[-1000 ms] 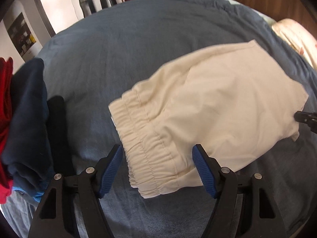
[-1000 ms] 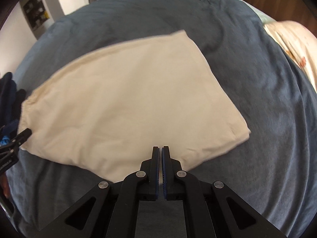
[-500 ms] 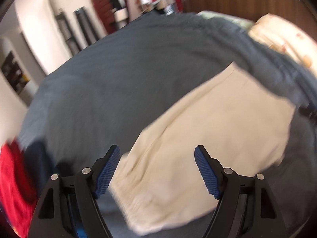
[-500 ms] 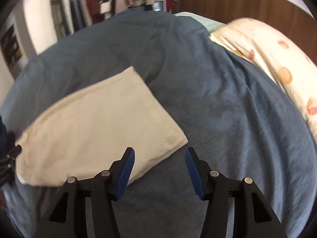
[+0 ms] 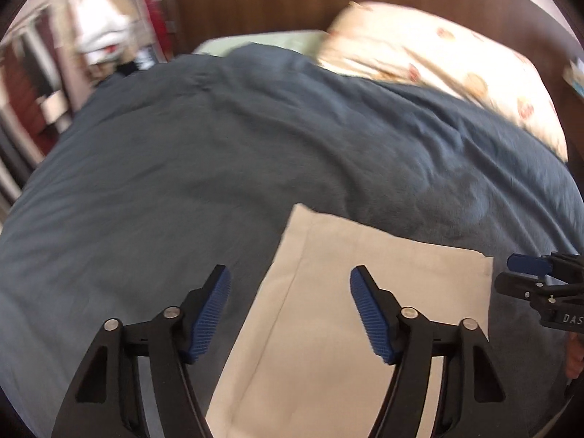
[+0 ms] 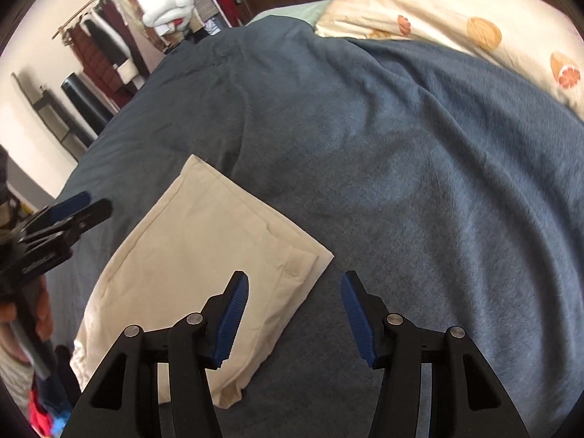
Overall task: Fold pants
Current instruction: 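Grasp the folded pants' edge with the right tool while the left tool grasps beside it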
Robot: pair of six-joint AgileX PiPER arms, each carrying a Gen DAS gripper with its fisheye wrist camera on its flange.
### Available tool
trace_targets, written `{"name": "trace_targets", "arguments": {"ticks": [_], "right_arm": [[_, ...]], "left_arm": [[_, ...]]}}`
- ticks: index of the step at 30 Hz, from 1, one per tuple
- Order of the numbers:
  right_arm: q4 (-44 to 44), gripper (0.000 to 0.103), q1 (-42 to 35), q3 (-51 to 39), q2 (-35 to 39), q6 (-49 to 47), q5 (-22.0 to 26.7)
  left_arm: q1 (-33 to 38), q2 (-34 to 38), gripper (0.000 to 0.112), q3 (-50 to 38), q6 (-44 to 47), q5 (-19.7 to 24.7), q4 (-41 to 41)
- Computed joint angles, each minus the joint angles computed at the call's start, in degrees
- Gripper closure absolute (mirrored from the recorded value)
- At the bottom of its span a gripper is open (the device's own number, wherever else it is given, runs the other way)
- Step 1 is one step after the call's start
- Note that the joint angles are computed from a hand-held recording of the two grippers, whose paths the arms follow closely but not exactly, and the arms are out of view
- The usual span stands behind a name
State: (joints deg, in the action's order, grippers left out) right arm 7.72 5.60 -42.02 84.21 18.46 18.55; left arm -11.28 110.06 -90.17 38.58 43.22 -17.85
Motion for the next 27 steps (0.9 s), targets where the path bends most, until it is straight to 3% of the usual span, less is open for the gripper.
{"name": "trace_targets", "arguments": {"ticks": [4,9,14,19,22,27], "right_arm": [[8.5,0.05,-1.5,-0.2,3.6,-4.7,-2.2],[5.7,0.051,-1.6,-0.1,6.2,0.8,-4.8],[10.6,0.056,-1.9,-1.0,9.0,-2.1,-6.4],[9.0,0.067,-0.9,-3.0,11.8,0.0,-6.5],[14.2,0.067,-1.5,-3.2,12.9,-4.3,-7.1],[12.0,0.068,-1.2,-4.0,14.6,-2.3,-7.5]], "left_arm": [[-1.5,9.6,0.052,-12.0,0.0,5.7,0.3],[-2.8,17.7,0.059,-21.9,-1.5,10.7,1.3],[-2.8,22.8,0.062,-28.9,-1.1,14.8,0.8],[-2.9,27.6,0.066,-36.1,-0.7,18.9,1.1],[-3.1,30.8,0.067,-40.4,-1.3,20.9,2.0],[-2.6,34.4,0.067,-44.9,-1.9,23.8,0.7]]}}
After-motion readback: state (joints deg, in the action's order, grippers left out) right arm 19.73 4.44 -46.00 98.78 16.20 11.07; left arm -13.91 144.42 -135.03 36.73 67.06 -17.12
